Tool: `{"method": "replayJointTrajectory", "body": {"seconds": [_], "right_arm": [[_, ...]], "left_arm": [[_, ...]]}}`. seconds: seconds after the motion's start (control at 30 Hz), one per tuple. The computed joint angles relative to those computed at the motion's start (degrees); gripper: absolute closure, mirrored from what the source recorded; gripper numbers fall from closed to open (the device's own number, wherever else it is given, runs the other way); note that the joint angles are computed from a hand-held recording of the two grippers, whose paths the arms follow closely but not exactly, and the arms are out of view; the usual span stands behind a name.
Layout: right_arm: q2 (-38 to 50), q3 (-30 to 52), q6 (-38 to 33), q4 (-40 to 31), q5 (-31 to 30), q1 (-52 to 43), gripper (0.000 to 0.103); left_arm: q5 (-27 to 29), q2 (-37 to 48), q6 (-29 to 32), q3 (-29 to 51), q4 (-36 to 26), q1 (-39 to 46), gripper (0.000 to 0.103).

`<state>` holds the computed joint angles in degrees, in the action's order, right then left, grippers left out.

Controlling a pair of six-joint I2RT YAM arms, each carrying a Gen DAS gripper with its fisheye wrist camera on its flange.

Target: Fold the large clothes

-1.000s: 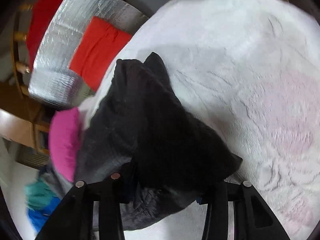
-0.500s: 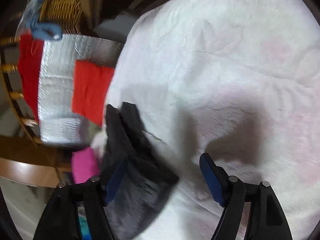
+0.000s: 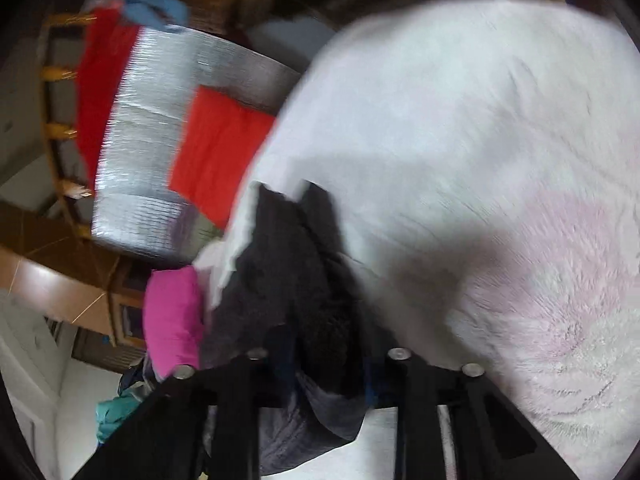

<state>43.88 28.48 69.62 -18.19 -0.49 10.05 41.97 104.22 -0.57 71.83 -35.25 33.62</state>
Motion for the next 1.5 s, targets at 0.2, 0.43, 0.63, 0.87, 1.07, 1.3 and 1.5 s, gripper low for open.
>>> {"method": "replayJointTrajectory", "body": {"seconds": [0.2,0.43,0.63,0.87,1.07,1.3,1.5], "right_arm": [[7.96,3.98,-1.28,-7.45,-0.07,-0.14,0.078],[3.62,4.49,1.78,-10.01,0.29,0.76,0.035],[2.15,5.33,3.39,-12.66,2.20,1.22,0.031],[0.85,3.67,3.60,-11.37,0.46,0.68,0.030],[2.79,4.41,3.60,-11.00,1.80,1.95,0.028],[2.03,3.95,3.35,-11.30,0.93,1.14,0.028],[1.18,3.87,2.86,-11.71,0.82,0.71,0.028]], "left_arm": [[-9.63,1.71,3.06,1.16,-1.66,-2.54,0.057],[-20.06,-10.75,6.50,-8.54,8.35,-5.03,0.051],[-24.44,-19.24,10.12,-15.60,18.49,-5.39,0.042],[-24.87,-19.70,10.50,-15.67,21.18,-4.13,0.042],[-25.43,-21.55,10.92,-16.90,21.19,-3.87,0.042],[-26.54,-22.50,11.17,-17.96,22.20,-4.40,0.042],[-27.34,-22.37,10.98,-18.00,22.31,-4.72,0.042]]}}
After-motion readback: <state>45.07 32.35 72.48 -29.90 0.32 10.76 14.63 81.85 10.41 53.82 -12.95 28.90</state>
